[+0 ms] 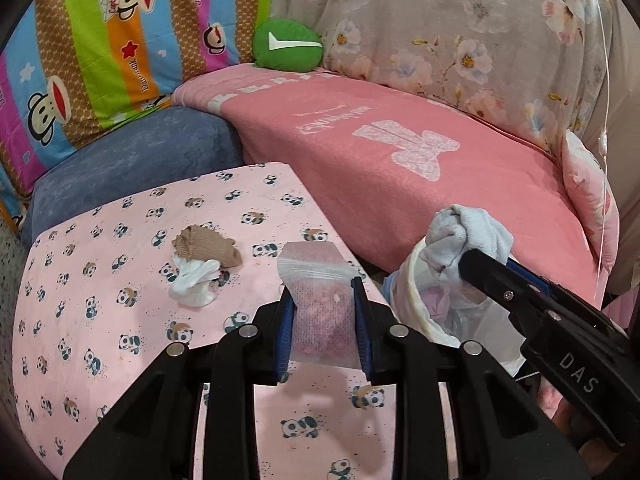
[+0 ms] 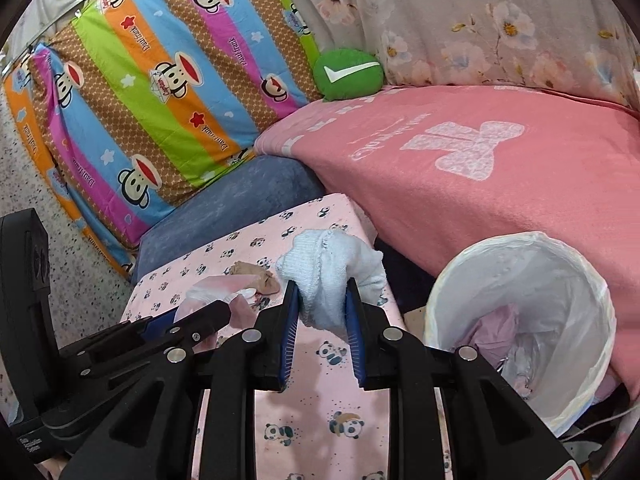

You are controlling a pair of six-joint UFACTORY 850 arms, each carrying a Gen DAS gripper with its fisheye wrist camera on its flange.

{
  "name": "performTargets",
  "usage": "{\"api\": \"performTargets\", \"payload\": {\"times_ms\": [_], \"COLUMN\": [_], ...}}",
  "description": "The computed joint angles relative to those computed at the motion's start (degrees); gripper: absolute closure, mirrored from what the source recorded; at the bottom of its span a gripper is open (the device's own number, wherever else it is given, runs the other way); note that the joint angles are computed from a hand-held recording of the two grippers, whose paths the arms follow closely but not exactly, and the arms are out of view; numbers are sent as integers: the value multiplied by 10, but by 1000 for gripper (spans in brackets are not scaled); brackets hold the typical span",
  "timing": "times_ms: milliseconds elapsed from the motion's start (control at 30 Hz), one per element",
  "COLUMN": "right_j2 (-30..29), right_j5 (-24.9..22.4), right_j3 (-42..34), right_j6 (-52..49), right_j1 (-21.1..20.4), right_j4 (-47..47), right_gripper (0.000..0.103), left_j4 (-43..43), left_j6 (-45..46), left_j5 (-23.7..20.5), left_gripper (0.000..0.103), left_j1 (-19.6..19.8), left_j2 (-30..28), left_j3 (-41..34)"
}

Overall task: Collect trash
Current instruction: 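Carry the pink bag and the sock over the bin with both grippers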

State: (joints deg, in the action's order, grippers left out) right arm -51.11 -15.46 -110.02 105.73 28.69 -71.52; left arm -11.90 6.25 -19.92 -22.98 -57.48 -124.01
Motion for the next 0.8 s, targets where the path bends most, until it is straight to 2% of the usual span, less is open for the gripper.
{"api": "performTargets", "payload": {"times_ms": [100, 267, 533, 800], "right_j2": [38, 83, 134, 157], "right_j5": [-5, -20, -42, -50], "right_j3": [58, 128, 209, 254], "right_j6": [107, 227, 325, 389], "right_j1": [-8, -20, -42, -60], "right_j4": [-95, -196, -271, -317], "right_gripper": [79, 79, 79, 79], "left_j4": [4, 1, -11, -18], "left_j6": [7, 24, 54, 71], "left_j5": [-8, -27, -64, -109], "left_gripper": [77, 77, 77, 77], "left_j1": [-12, -32, -57, -72], "left_j2": [-8, -30, -73, -122], "left_j3": [-20, -65, -147, -239]}}
